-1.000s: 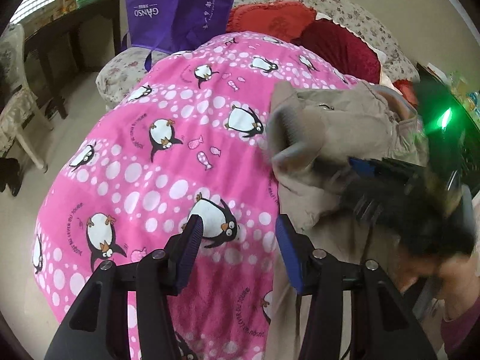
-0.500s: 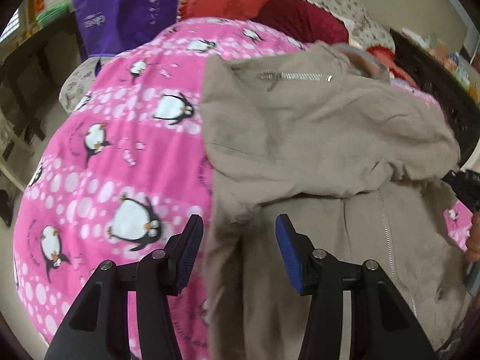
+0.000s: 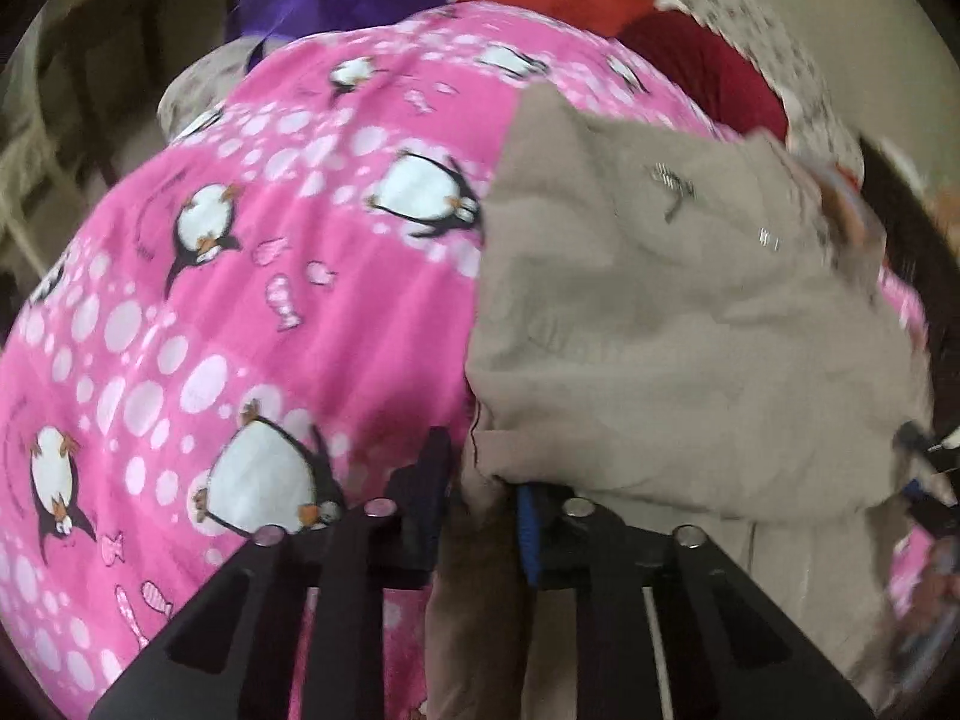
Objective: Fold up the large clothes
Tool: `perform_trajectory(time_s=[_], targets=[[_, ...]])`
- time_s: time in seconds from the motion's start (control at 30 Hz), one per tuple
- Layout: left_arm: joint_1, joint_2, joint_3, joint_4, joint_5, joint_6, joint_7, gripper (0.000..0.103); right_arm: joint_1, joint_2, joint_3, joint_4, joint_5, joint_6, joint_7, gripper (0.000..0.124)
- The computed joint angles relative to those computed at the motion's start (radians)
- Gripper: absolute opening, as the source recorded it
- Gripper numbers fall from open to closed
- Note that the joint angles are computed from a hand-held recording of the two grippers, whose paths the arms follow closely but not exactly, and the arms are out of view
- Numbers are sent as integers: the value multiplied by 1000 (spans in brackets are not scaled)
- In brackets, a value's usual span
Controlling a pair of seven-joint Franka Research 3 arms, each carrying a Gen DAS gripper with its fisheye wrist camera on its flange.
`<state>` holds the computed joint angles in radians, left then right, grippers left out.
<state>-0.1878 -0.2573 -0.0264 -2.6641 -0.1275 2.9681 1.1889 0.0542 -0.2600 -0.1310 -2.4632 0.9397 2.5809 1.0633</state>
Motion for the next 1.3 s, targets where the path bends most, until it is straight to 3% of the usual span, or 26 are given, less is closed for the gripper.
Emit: perform_trajectory(time_s=[0.03, 0.07, 0.1, 0.17, 0.2, 0.23, 0.3, 0.37, 0.43, 0.53, 0.63, 0.7, 0.8, 0.9, 0.97, 1.03, 1.1, 1.17, 1.23, 1.3], targets=[[14, -17, -4, -15, 6, 20, -14, 3, 2, 12, 9, 8, -8, 9, 16, 53], [32, -46, -7, -42, 18, 60, -28, 2, 5, 21, 20, 20, -19, 17, 35, 30], [52, -66, -13, -59, 41, 84, -47, 2, 17, 13, 20, 21, -2, 16, 15, 24], [-9, -79, 68, -74, 33, 106, 0, 3, 45, -32, 19, -5, 43, 20, -65, 24], [-50, -70, 109, -60, 14, 70, 48, 5, 45, -51, 44, -29, -3, 56, -64, 24], [-57, -61, 116, -49, 21, 36, 58, 7, 32, -47, 78, -50, -94, 97, -18, 24], [-31, -66, 84, -47, 30, 2, 69, 9, 9, -4, 92, -50, -217, 92, 87, 30], [30, -99, 18, -59, 80, -21, 33, 17, 24, 15, 28, -39, -128, 25, 61, 32], [57, -152, -10, -75, 121, -37, 14, 22, -5, -34, 22, -62, -156, 17, 112, 49], [88, -215, -42, -82, 181, -58, -2, 28, -45, -143, 43, -124, -251, 82, 155, 54], [138, -226, -103, -53, 257, -84, -68, 29, -145, -204, 143, -153, -489, 171, 321, 54], [188, -241, -151, -44, 317, -77, -148, 29, -142, -230, 139, -162, -521, 226, 368, 54], [212, -253, -165, -36, 378, -88, -213, 29, -3, -215, 33, -122, -471, 193, 261, 52], [156, -224, -111, -24, 375, -91, -196, 29, 101, -152, -27, -66, -383, 111, 125, 45], [114, -187, -82, -11, 345, -74, -181, 29, 90, -72, 23, -33, -412, 108, 119, 42], [113, -140, -99, 12, 351, -58, -191, 29, 52, 2, 82, -9, -489, 123, 188, 38], [108, -80, -113, 43, 362, -53, -194, 29, -11, 81, 149, 11, -672, 189, 331, 33], [126, -25, -143, 76, 397, -79, -222, 29, -16, 117, 149, 21, -731, 233, 379, 32], [137, 24, -162, 100, 439, -103, -253, 29, -18, 93, 151, 26, -785, 197, 432, 32], [148, 43, -174, 103, 493, -105, -293, 29, 11, 41, 128, 2, -738, 187, 388, 32]])
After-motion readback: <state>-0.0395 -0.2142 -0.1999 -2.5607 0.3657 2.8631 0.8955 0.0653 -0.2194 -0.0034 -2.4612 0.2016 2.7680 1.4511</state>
